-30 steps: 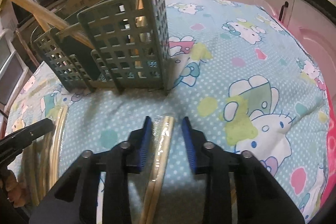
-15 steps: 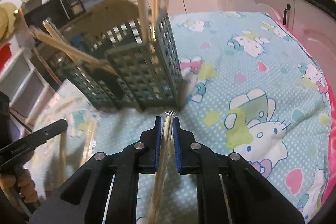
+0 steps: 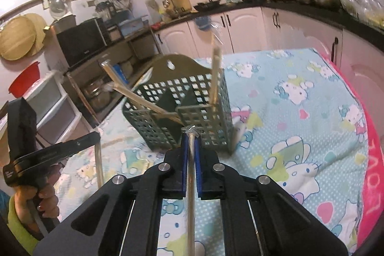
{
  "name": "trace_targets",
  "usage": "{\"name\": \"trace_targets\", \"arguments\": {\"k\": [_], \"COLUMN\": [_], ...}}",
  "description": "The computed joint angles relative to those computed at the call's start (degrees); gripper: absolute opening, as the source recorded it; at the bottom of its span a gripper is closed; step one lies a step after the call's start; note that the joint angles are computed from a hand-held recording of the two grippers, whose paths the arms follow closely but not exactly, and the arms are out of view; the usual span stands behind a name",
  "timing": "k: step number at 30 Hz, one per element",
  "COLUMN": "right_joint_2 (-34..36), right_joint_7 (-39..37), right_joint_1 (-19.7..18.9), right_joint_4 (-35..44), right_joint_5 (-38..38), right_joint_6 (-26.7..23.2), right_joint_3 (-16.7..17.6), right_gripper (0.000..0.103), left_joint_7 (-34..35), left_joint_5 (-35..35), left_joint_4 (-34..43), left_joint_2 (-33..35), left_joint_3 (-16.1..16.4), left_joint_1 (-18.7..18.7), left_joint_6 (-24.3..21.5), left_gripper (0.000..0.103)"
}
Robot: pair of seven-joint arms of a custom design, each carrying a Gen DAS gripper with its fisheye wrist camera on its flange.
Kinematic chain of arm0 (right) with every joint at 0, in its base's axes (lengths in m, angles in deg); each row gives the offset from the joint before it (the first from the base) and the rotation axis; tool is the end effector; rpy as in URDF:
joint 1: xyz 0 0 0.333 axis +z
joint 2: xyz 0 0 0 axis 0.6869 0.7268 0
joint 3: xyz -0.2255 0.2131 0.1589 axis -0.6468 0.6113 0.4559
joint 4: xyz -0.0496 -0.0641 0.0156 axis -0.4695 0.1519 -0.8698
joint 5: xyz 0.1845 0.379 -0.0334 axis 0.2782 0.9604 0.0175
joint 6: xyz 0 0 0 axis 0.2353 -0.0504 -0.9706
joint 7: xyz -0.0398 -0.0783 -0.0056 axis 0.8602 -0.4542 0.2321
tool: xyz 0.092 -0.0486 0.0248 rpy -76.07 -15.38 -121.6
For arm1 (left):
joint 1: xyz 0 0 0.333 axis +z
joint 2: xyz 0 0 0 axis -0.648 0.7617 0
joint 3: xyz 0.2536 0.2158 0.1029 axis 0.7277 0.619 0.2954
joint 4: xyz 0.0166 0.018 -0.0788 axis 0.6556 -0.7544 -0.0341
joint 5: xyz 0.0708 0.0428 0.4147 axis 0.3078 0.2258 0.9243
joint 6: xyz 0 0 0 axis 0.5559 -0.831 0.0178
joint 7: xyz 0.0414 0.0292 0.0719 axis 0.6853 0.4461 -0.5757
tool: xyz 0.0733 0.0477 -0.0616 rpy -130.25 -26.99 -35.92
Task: Organize utensils
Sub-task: 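Lift both held chopsticks upright and carry them over the green caddy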
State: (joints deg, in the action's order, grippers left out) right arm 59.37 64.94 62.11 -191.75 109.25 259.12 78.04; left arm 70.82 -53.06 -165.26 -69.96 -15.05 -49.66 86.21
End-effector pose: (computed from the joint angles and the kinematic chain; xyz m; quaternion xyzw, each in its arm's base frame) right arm 0.5592 0.1074 0.5036 -0.6080 0.6327 -0.2036 0.4343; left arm 0.6021 -0.1932 0.5216 -0.5810 0.6667 -0.4615 0.0706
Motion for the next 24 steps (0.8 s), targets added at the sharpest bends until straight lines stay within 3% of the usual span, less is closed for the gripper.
{"name": "trace_targets", "arguments": {"k": [24], "right_joint_2": [-3.69], "right_joint_7": [-16.68], "right_joint_1": [8.12], "right_joint_4": [1.95], "right_joint_5": [14.17], "right_joint_6": [5.31], "right_joint_3": [-3.25], "right_gripper": [0.006], "left_joint_7": [10.22], "left_joint_5": [-10.30], "left_joint_4": [-0.43], "left_joint_2": [-4.75], "left_joint_3": [2.62], "left_joint_1": [-1.42], "left_joint_6": [1.13], "left_gripper": [0.001]}}
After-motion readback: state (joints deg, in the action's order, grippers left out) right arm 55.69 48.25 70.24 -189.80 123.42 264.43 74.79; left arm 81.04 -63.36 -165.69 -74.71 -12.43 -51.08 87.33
